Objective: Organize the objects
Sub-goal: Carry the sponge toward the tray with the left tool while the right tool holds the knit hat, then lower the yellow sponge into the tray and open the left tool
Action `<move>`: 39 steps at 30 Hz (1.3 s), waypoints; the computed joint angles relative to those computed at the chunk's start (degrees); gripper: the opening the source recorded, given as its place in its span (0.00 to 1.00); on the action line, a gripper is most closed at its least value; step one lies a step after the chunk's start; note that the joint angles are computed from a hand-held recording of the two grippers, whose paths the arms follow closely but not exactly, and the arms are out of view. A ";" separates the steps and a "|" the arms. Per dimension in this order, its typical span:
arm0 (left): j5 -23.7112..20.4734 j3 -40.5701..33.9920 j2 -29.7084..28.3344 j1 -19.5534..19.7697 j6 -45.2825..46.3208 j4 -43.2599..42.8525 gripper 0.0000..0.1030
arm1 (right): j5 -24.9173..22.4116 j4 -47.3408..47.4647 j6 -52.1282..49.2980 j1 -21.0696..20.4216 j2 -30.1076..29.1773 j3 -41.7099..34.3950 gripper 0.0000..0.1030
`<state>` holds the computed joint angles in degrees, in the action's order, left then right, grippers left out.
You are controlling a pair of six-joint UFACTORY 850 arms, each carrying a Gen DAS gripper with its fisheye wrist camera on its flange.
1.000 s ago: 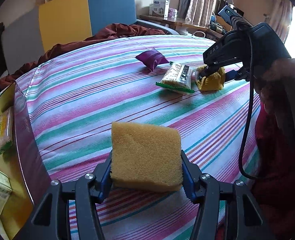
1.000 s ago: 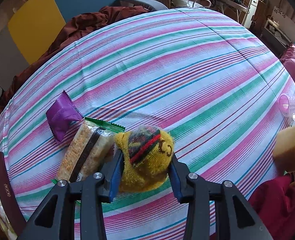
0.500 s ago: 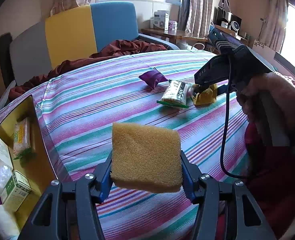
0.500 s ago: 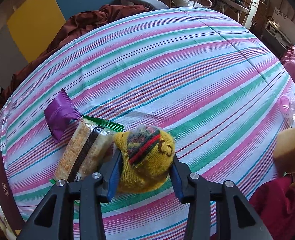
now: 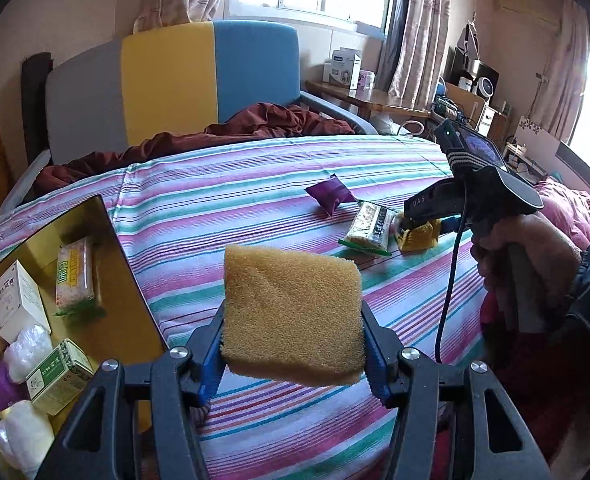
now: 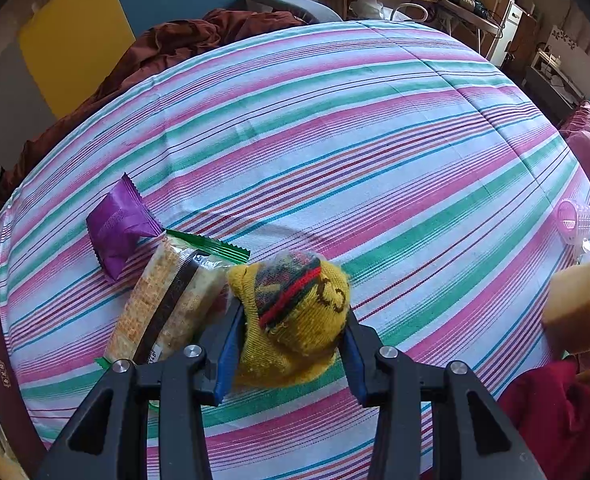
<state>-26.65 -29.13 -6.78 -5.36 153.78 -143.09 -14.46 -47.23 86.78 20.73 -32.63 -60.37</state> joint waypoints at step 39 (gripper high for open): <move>-2.73 -7.97 -4.36 26.37 -40.09 34.97 0.57 | -3.69 -3.88 1.35 1.49 -0.53 -1.06 0.43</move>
<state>-29.38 -37.11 -11.14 21.01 113.69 -108.12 -18.15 -51.11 88.13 22.21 -33.16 -61.43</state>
